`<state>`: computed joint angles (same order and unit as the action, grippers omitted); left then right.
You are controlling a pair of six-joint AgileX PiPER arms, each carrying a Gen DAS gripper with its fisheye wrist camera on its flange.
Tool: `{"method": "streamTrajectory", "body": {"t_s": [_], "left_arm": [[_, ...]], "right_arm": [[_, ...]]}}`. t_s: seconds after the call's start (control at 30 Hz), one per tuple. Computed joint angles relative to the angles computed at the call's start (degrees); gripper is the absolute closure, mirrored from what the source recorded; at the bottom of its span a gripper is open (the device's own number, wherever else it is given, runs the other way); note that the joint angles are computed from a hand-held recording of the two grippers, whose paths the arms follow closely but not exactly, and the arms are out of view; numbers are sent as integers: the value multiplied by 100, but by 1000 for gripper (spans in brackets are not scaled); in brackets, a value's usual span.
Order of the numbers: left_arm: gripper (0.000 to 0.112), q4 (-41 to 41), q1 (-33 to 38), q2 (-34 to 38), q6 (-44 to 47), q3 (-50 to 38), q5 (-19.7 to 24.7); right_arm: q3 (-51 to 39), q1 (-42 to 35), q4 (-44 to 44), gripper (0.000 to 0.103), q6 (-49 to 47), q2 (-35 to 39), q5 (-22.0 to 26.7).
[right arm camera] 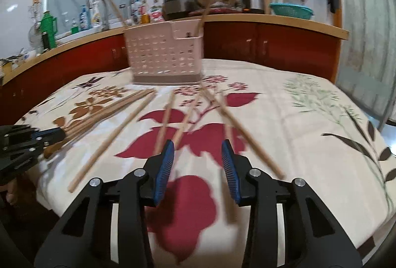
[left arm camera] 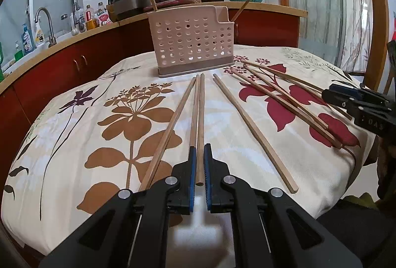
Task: Organize utensils
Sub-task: 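Close the left tool on a chopstick while the right tool grasps another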
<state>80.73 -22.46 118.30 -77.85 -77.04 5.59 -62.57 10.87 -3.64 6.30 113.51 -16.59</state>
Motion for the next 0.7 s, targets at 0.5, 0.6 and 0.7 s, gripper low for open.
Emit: {"method": "streamTrajectory", "body": {"t_s": [0.5,0.6,0.7], "left_arm": [[105,-143,51,20,133,-18,-31],[105,37,64,16,-60,1,-40],[105,77,69,8,-118,22,-41]], "right_arm": [[-358,427,-1310,65,1092,235,621],[-374,333,-1430,66,1313,283,731],[-291,340,-982,68,768,254,688]]}}
